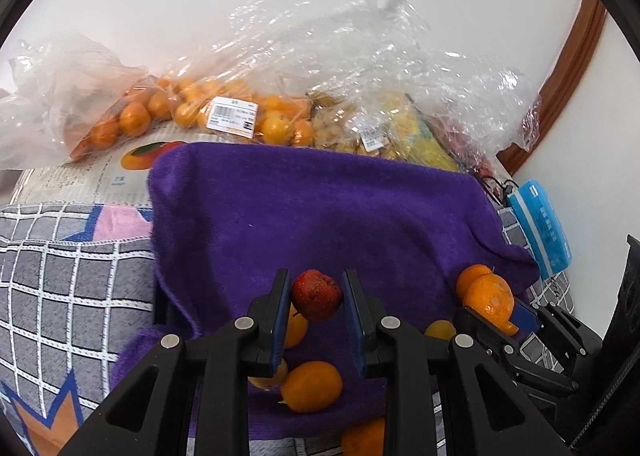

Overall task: Organize fruits
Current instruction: 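Carry the large orange over the towel with the right gripper while the left gripper carries the tomato there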

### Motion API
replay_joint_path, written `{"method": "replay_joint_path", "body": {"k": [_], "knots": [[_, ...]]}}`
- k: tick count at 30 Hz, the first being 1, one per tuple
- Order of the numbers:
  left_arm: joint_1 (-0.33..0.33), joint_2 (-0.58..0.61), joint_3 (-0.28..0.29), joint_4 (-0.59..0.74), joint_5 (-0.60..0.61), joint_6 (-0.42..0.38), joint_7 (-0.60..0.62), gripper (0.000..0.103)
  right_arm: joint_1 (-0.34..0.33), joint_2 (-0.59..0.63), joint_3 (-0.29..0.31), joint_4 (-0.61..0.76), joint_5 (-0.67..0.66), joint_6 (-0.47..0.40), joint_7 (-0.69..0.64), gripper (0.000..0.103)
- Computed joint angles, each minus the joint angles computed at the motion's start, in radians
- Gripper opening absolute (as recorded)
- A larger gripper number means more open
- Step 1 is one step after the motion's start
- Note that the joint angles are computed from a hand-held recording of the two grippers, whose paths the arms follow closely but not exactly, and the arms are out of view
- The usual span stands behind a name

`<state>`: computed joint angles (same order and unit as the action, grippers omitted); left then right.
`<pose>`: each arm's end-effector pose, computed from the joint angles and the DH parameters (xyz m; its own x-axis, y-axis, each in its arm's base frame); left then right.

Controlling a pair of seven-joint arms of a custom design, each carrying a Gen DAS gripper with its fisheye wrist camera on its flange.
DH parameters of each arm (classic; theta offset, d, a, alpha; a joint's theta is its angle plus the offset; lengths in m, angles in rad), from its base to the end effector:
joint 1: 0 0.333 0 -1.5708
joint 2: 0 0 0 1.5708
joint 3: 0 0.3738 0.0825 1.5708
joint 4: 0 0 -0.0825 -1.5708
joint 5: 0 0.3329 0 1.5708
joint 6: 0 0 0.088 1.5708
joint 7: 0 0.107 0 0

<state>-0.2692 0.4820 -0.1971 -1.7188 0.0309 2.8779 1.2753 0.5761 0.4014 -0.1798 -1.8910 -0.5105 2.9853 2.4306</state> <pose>0.6354 -0.2903 0.4734 -0.2188 -0.9440 0.2471 -0.8096 0.0343 -0.5859 0.5843 0.3010 0.4552 0.0943 -0.9896 -0.1090 -0.7515 0.0011 -0.6597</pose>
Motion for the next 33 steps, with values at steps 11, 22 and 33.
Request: {"method": "replay_joint_path", "body": {"k": [11, 22, 33], "knots": [[0.016, 0.02, 0.009, 0.044, -0.003, -0.035, 0.005, 0.025, -0.016, 0.059, 0.021, 0.133, 0.02, -0.08, -0.031, 0.043], [0.019, 0.073, 0.005, 0.111, -0.01, -0.074, 0.017, 0.025, -0.038, 0.094, 0.002, 0.18, 0.029, -0.126, 0.0, 0.043], [0.028, 0.104, -0.004, 0.144, -0.03, -0.103, 0.034, 0.025, -0.084, 0.156, 0.055, 0.257, 0.105, -0.177, -0.082, 0.043]]}}
